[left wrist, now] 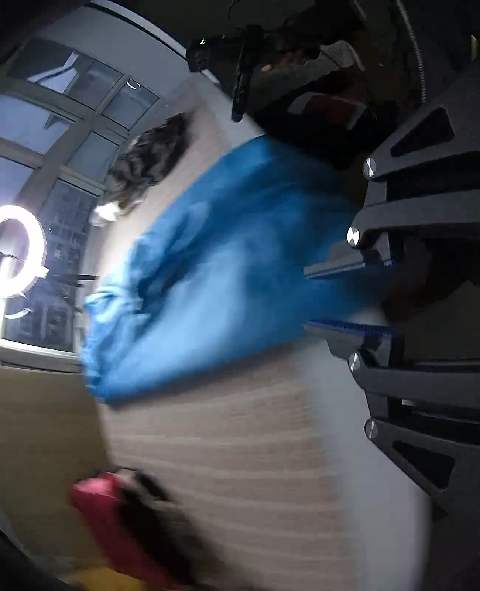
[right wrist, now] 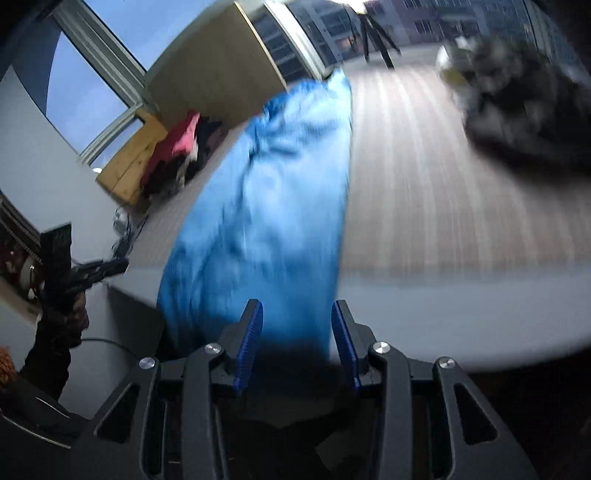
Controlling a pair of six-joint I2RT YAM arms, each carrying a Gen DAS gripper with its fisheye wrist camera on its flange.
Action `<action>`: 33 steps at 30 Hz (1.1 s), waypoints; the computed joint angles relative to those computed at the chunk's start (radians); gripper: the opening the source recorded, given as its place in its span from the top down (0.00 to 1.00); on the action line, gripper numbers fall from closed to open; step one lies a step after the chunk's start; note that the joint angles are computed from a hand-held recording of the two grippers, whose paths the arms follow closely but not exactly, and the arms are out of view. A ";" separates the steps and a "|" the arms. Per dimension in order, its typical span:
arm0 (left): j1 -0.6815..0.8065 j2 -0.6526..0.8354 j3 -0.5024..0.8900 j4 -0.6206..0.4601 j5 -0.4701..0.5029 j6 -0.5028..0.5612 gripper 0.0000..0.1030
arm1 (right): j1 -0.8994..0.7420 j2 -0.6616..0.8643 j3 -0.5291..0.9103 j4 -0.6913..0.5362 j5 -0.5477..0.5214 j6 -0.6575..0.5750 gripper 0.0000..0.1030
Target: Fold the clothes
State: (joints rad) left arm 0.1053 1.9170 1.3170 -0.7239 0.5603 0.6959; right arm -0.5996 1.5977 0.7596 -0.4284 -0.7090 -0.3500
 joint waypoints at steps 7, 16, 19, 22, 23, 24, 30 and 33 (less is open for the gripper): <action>-0.006 0.070 -0.190 0.127 -0.047 0.039 0.75 | 0.046 0.088 -0.112 0.126 0.090 -0.084 0.48; -0.068 0.224 -0.090 0.138 0.034 0.075 0.64 | 0.134 0.270 -0.068 0.240 0.044 -0.121 0.47; -0.078 0.239 -0.084 0.146 0.040 0.096 0.64 | 0.171 0.320 -0.047 0.275 0.050 -0.123 0.47; -0.085 0.265 -0.061 0.130 0.052 0.114 0.64 | 0.188 0.368 -0.016 0.276 0.032 -0.138 0.46; -0.090 0.273 -0.055 0.127 0.053 0.119 0.64 | 0.187 0.387 -0.006 0.270 0.022 -0.150 0.46; -0.094 0.269 -0.065 0.137 0.053 0.120 0.64 | 0.186 0.405 0.003 0.264 0.013 -0.160 0.45; -0.106 0.269 -0.064 0.135 0.043 0.131 0.96 | 0.192 0.448 0.031 0.206 -0.022 -0.181 0.63; -0.104 0.257 -0.061 0.111 0.046 0.165 0.98 | 0.212 0.416 0.010 0.216 0.014 -0.168 0.93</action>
State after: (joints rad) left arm 0.0015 2.1741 1.2558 -0.6125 0.6061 0.8604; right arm -0.3874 2.0134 0.7691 -0.2129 -0.6946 -0.5181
